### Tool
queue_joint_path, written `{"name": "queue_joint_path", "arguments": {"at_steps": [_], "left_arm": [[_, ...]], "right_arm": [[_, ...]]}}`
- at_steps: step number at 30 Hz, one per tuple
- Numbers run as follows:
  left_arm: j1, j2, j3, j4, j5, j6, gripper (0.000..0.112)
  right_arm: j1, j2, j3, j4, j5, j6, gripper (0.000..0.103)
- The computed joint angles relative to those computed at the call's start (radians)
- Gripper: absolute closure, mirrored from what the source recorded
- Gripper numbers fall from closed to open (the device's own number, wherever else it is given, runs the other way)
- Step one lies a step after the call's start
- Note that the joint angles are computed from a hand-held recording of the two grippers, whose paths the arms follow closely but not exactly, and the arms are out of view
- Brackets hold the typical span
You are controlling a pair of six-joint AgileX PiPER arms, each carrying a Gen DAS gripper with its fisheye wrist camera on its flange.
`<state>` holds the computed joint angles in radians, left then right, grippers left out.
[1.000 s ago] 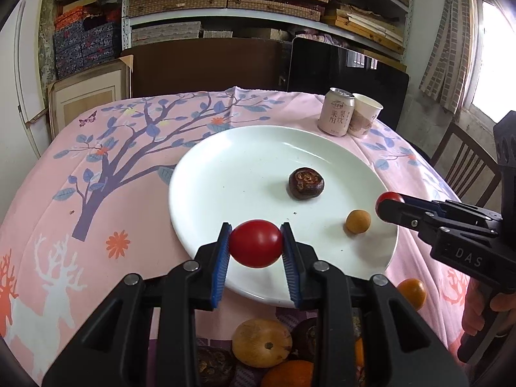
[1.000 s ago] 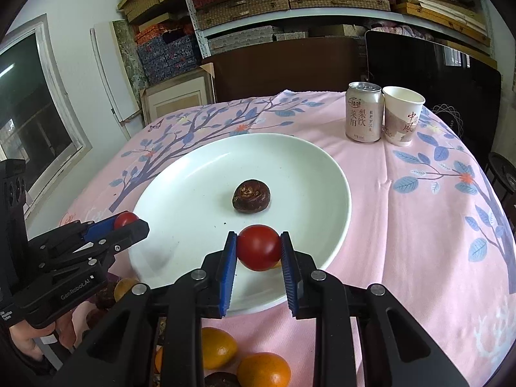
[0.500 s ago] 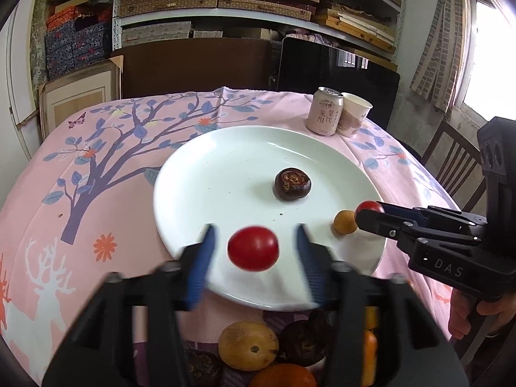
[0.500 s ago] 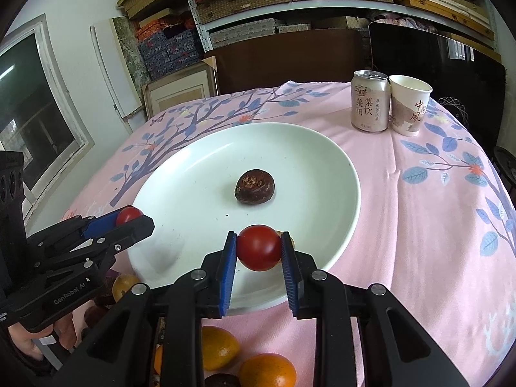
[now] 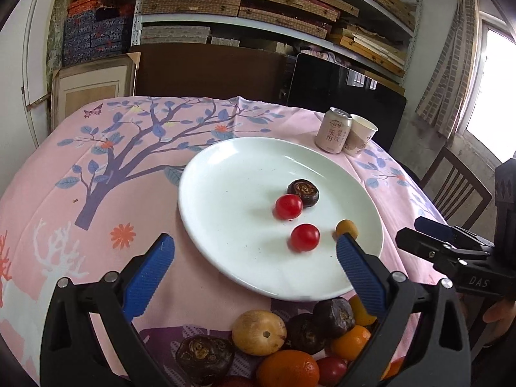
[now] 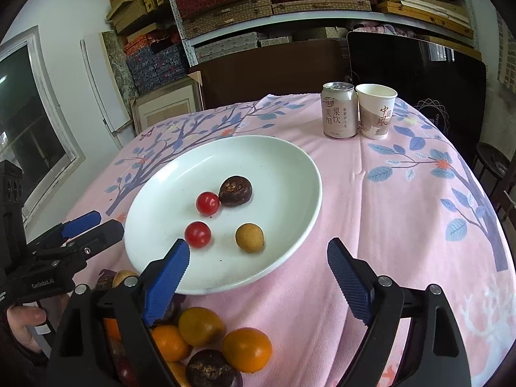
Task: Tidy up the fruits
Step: 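Withdraw both open grippers back to the fruit pile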
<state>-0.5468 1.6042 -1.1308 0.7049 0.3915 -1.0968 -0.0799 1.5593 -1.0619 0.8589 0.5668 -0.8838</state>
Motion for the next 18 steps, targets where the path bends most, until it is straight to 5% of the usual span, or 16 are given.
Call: {"name": "queue_joint_path", "arguments": {"at_steps": [11,18], "left_arm": [[-0.098,-0.158,0.183,0.111,0.048,-0.162,0.014],[-0.215,-0.306,0.302,0.216,0.168,-0.346,0.014]], "right_arm": [[-0.087,-0.153,0.122,0.041,0.099,-0.056,0.004],[-0.117,-0.307,0.259,0.052,0.155,-0.109,0.004]]}}
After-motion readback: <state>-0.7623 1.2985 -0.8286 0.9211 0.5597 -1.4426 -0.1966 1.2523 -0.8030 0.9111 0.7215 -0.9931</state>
